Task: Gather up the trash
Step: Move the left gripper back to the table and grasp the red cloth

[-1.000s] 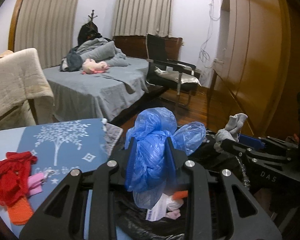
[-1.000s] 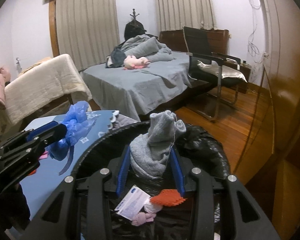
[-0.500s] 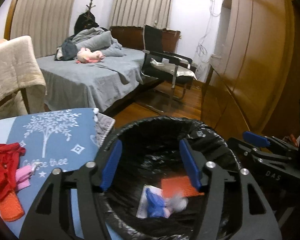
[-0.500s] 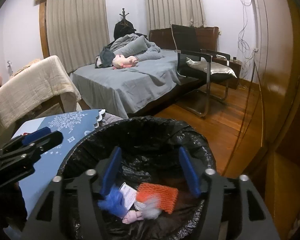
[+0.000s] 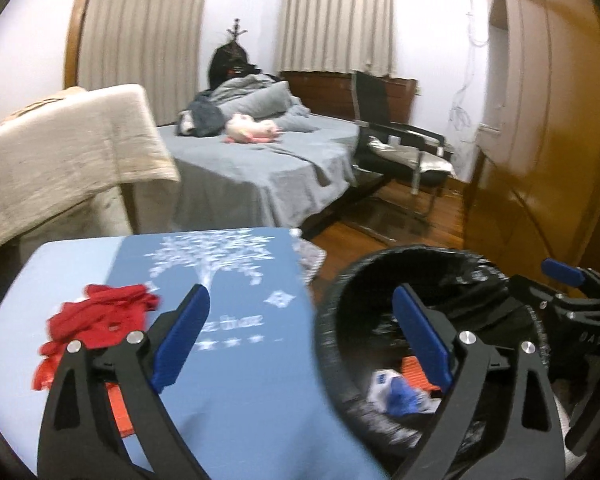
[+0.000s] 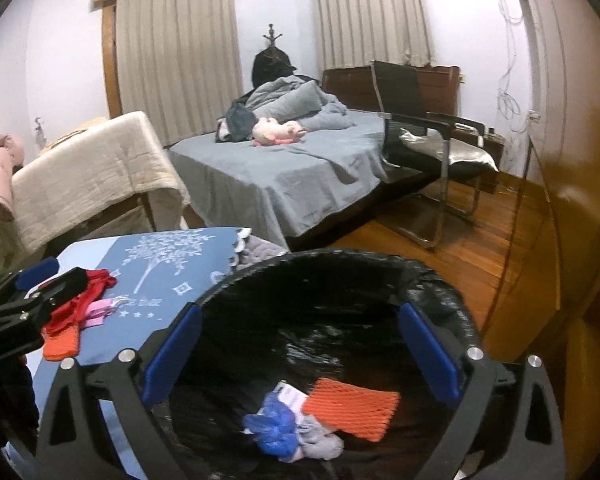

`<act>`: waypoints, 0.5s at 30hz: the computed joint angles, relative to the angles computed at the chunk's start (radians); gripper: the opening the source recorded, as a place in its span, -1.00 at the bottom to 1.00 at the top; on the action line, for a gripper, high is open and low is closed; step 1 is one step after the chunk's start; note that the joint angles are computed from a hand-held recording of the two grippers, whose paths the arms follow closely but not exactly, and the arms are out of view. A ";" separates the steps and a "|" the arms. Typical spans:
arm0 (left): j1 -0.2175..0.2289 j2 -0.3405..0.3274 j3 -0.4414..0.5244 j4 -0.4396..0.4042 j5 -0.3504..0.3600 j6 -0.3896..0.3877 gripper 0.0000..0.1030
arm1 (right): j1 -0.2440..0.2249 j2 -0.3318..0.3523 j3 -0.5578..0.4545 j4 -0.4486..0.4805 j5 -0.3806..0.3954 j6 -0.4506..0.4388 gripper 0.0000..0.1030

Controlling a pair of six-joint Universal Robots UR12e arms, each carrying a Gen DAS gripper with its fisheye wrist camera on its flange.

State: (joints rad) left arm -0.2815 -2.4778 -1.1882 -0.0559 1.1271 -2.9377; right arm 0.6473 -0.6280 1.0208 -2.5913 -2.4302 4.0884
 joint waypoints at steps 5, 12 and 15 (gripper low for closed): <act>0.021 0.008 -0.018 0.024 0.059 -0.011 0.76 | 0.000 0.052 -0.093 -0.015 0.040 -0.074 0.88; 0.050 0.009 -0.031 0.062 0.139 -0.037 0.75 | 0.000 0.145 -0.263 -0.015 0.099 -0.184 0.88; 0.063 0.009 -0.036 0.077 0.164 -0.047 0.75 | -0.001 0.193 -0.350 -0.003 0.128 -0.224 0.88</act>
